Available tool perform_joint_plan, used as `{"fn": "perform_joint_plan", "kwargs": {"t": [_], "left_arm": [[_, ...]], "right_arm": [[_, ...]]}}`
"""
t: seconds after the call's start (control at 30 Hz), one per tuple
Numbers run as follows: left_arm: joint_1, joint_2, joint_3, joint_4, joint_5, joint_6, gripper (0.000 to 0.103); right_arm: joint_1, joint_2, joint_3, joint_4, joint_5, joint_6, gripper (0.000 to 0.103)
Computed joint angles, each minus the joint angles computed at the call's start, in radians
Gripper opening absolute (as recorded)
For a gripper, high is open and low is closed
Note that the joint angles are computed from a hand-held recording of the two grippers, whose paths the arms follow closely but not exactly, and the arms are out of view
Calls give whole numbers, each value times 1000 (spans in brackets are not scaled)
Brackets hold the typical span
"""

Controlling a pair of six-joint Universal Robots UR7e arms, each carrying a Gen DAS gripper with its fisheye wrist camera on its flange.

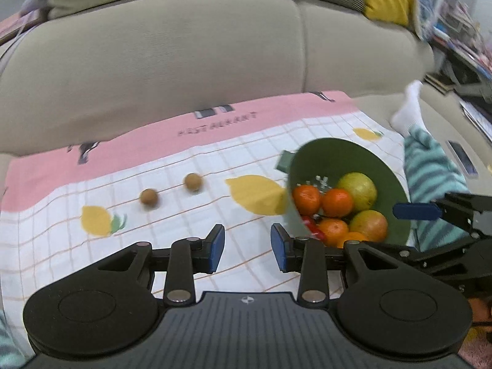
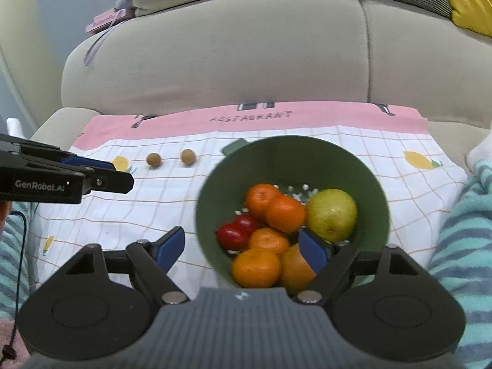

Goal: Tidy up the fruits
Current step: 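Move both grippers toward the two brown kiwis on the cloth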

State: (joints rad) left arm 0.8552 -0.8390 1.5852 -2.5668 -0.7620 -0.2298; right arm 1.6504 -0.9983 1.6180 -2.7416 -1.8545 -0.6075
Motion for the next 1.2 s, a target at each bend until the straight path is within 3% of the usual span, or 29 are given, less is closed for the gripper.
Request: {"fn": "perform_joint_plan", "kwargs": {"t": [0.37, 0.6, 0.87, 1.0, 1.2], "left_arm": [[31, -71, 110, -171, 26, -37, 42], [57, -62, 136, -271, 52, -9, 42], [106, -13, 92, -340, 39, 69, 42], [140, 13, 45, -320, 18, 89, 42], [190, 61, -23, -322, -17, 92, 42]], "right_arm": [[54, 50, 28, -84, 42, -60, 73], [79, 117, 18, -157, 70, -152, 59], [96, 246, -72, -207, 24, -215, 50], [91, 321, -156, -184, -6, -194, 41], [88, 408, -265, -157, -31, -165, 40]]}}
